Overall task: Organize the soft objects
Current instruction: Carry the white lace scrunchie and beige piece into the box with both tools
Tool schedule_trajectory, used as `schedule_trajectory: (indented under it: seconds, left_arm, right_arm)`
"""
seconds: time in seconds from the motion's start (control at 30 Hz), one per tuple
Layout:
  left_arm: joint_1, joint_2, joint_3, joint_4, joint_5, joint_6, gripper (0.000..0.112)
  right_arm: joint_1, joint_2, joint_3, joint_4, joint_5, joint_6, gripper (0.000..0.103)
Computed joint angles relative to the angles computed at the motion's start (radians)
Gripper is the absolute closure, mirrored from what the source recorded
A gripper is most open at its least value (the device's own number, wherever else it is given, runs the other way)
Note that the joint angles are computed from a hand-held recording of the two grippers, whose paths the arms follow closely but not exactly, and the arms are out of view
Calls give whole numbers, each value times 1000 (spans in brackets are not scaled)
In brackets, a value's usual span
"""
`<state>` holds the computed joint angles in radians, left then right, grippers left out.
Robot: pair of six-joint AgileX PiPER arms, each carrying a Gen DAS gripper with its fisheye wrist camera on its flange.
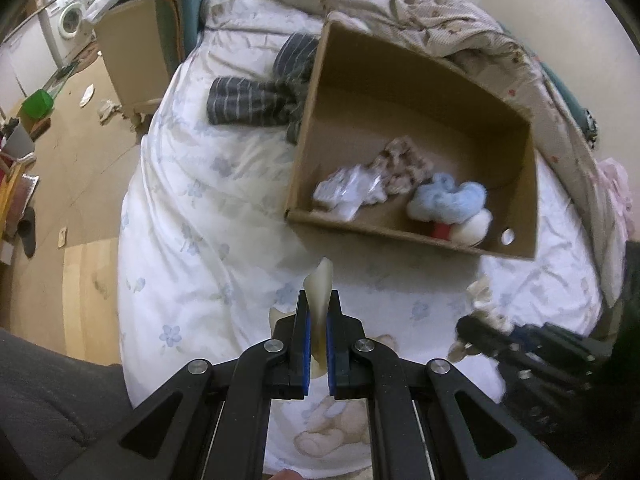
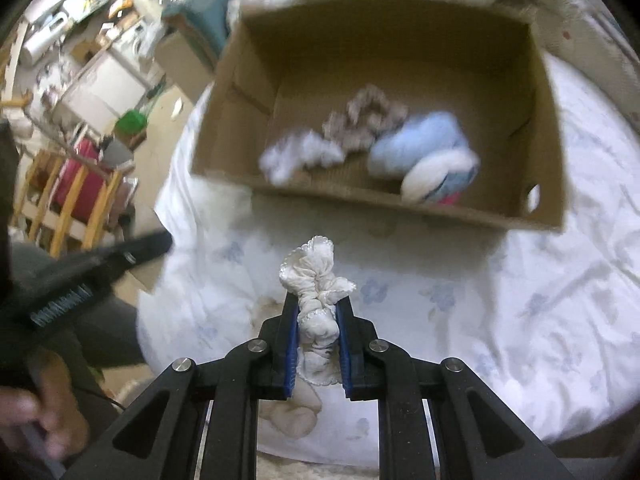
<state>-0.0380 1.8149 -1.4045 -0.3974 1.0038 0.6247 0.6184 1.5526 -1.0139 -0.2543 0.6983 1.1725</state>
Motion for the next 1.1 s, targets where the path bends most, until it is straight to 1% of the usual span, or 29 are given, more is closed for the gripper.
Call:
schedule_trajectory:
  seconds: [0.03, 0.13, 0.2, 0.27, 0.47, 0.6, 0.73, 0.8, 0.87, 0.9, 0.97, 1.0, 1.1]
  left_arm:
    - [-6, -4, -11, -4, 5, 1, 107]
    - [-31, -5, -72, -11, 30, -3, 107]
    - [-51, 3, -130, -16, 52, -9, 107]
    - [-74, 22, -203, -16, 69, -18, 107]
    - [-135, 129, -430, 2, 119, -71, 107]
    - [-169, 208, -549, 19, 149, -99, 107]
    - [-200, 258, -581, 32, 130, -108, 107]
    - [-208, 274, -562, 11, 108, -97, 107]
    - [-204, 287, -522, -46, 81, -67, 107]
    - [-211, 285, -495, -44, 50, -58, 107]
    - [-228, 291, -458, -26, -3, -43, 107]
    - [-231, 297, -454, -25, -12, -40, 107]
    - [-231, 341, -502, -29, 20, -68, 106]
  right_arm:
    - [4, -20, -10, -31, 18, 19, 85]
    - [-27, -98, 11, -56, 19, 22, 85]
    - [-67, -131, 26, -51, 1, 14, 85]
    - [-125, -160, 34, -22, -17, -31, 85]
    - [-273, -157, 4, 46, -69, -176, 85]
    - [-332, -143, -21, 63, -96, -240, 85]
    - [-380, -124, -9, 85, -166, -267, 85]
    - [-385, -123, 34, 32, -242, -198, 85]
    - [-405, -112, 77, 50, -318, -196, 85]
    - [-411, -100, 86, 73, -334, -210, 85]
    - [-416, -68, 88, 117, -344, -242, 85]
    - [-417, -51, 83, 134, -342, -259, 85]
    - [-416, -4, 64, 151, -328, -294, 85]
